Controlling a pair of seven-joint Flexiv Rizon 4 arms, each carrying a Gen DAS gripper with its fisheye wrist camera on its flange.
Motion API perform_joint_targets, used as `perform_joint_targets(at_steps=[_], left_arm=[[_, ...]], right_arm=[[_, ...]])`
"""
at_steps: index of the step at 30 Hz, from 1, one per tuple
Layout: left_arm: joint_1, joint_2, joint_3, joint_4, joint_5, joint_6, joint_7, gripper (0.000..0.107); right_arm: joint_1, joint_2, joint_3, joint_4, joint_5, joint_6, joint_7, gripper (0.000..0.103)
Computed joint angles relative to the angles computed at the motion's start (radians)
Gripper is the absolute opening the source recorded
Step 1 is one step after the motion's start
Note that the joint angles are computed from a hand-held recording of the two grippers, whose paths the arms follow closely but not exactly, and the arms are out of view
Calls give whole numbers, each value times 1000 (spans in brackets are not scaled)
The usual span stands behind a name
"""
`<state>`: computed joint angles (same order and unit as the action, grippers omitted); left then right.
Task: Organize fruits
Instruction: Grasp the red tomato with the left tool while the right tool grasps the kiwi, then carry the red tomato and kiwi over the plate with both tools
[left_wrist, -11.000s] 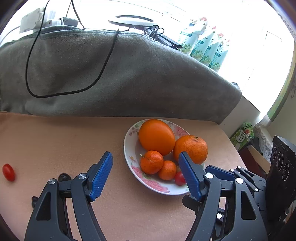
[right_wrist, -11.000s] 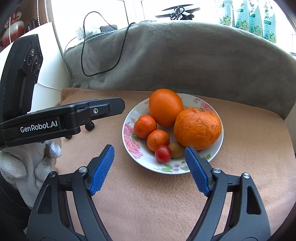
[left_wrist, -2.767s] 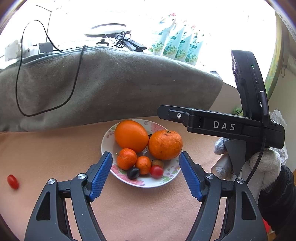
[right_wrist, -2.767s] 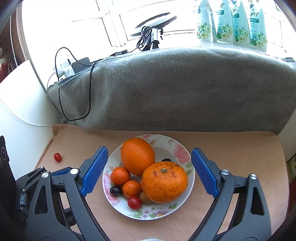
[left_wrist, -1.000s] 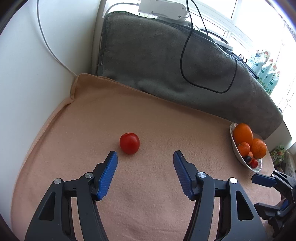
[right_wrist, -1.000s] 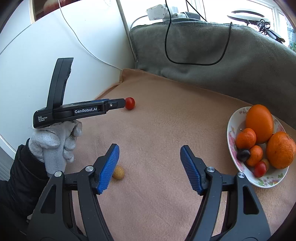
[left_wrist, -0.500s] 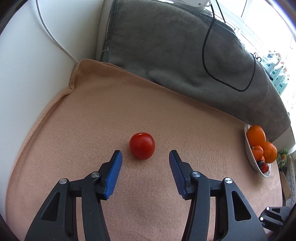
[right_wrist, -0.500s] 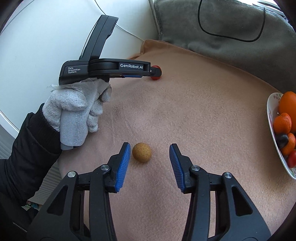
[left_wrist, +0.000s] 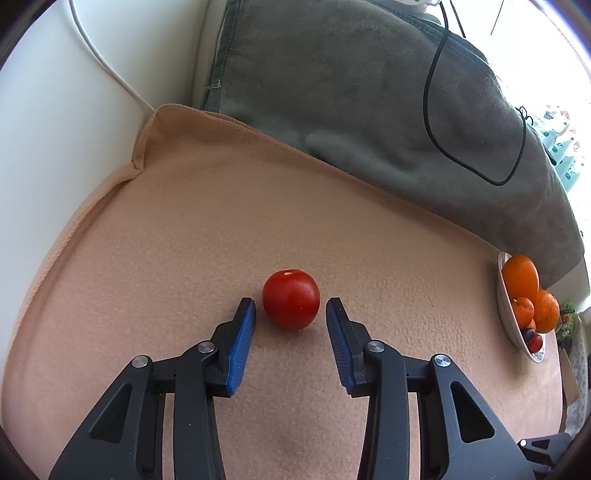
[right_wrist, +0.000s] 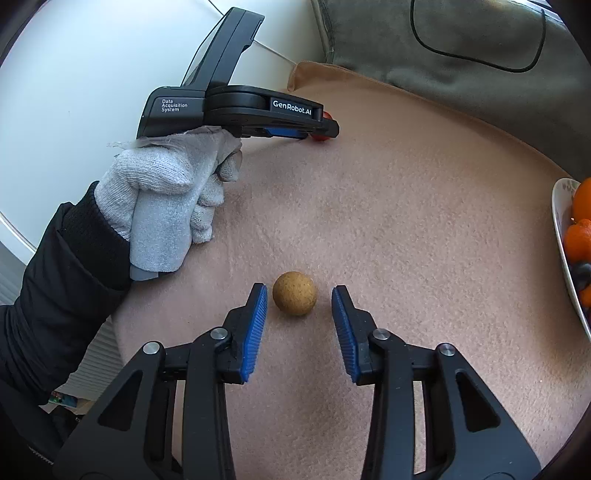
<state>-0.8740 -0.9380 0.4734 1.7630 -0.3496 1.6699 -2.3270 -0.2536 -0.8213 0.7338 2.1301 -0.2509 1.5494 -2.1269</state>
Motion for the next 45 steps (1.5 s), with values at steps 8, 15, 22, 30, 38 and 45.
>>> perform_joint_targets(at_steps=[8,15,22,30,38,45], left_arm=[[-15,-15,21,-12,-1,-9,-12,29],[-31,-18,37,-15,11,-15,-27,29],[-62,-2,55,21,1,18,-43,29],[-113,14,59,48,-60,70,3,29],[-181,3,86,1,-140,84,87,29],[-182,-5,61,-65,-170,115,169,29]], right_arm=[[18,4,-19,8,-8,16,6,31],[17,-8,-16,7,-22,30,13,27],[-26,-19,9,3,-36,44,26,27],[-98,-25,38,3,-62,70,59,27],[-191,-28,70,5,-108,108,111,27],[-261,-34,87,-3,-169,158,175,27]])
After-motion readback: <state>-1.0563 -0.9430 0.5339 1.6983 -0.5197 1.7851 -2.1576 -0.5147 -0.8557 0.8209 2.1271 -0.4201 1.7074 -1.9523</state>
